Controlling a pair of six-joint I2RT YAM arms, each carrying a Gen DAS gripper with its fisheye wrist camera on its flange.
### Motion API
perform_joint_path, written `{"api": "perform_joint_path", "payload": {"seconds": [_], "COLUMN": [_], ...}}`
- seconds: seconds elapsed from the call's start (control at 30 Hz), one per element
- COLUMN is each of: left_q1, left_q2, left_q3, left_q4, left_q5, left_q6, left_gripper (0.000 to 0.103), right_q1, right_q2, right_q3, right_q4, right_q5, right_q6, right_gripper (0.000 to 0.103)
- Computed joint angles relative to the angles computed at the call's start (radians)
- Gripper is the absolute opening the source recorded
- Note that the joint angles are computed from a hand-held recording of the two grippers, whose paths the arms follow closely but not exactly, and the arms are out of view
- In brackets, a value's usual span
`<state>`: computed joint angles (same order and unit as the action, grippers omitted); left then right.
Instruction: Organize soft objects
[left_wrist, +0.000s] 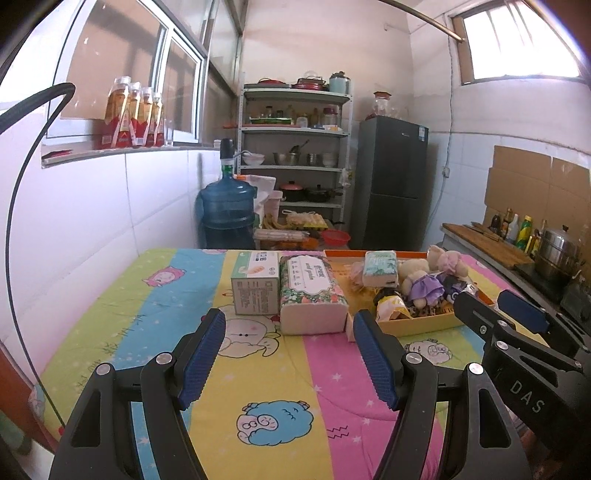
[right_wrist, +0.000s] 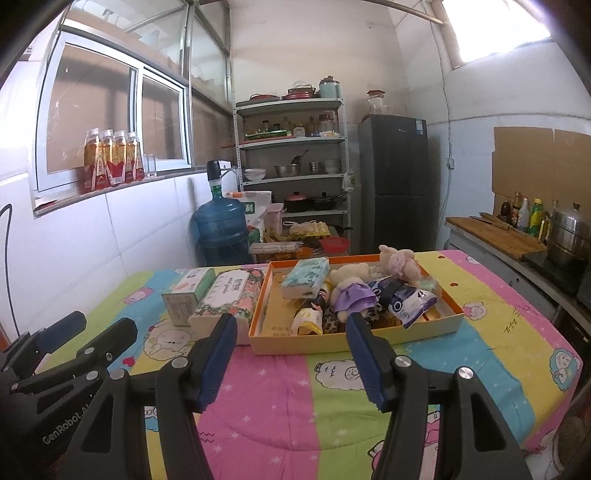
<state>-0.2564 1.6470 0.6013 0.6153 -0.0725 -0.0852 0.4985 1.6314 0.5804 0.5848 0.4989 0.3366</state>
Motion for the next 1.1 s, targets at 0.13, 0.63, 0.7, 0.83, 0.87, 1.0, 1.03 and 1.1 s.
{"api": "perform_joint_path", "payload": {"seconds": [0.13, 0.63, 0.7, 0.83, 0.87, 1.0, 1.03, 1.1], "left_q1": [0.000, -0.005, -0.005, -0.006, -0.006, -0.006, -0.005, -0.005], "left_q2": [-0.001, 0.000, 0.002, 0.003, 0.002, 0.008, 0.009, 0.012], "left_q3": [-0.001, -0.001, -0.002, -0.002, -0.001, -0.004, -0.006, -0.005], "left_q4": [0.000, -0.002, -0.001, 0.001, -0.001, 0.006, 0.007, 0.010], "left_q5": [0.000, -0.004, -0.004, -0.004, -0.005, -0.004, -0.003, -0.003], "left_q6": [0.000, -0.002, -0.002, -0.002, -0.002, 0.001, 0.002, 0.001], "left_gripper": [0.073, 0.073, 0.073, 0.073, 0.073, 0.073, 0.073, 0.073], "right_q1": [0.002, 0.001, 0.001, 0.000, 0.001, 0.001, 0.001, 0.001], "right_q2": [-0.009, -0.016, -0.014, -0.003, -0.003, 0.002, 0.002, 0.005], "right_q3": [-0.011, -0.019, -0.018, -0.012, -0.011, -0.009, -0.009, -0.005], "right_q4": [0.009, 0.009, 0.009, 0.010, 0.010, 0.013, 0.012, 0.009], "right_q5": [0.005, -0.008, -0.009, -0.012, -0.011, -0.011, -0.012, -0.014], "right_q6": [-0.003, 0.001, 0.002, 0.004, 0.004, 0.004, 0.005, 0.009], "right_gripper": [0.061, 0.061, 0.061, 0.061, 0.061, 0.061, 0.061, 0.061]}}
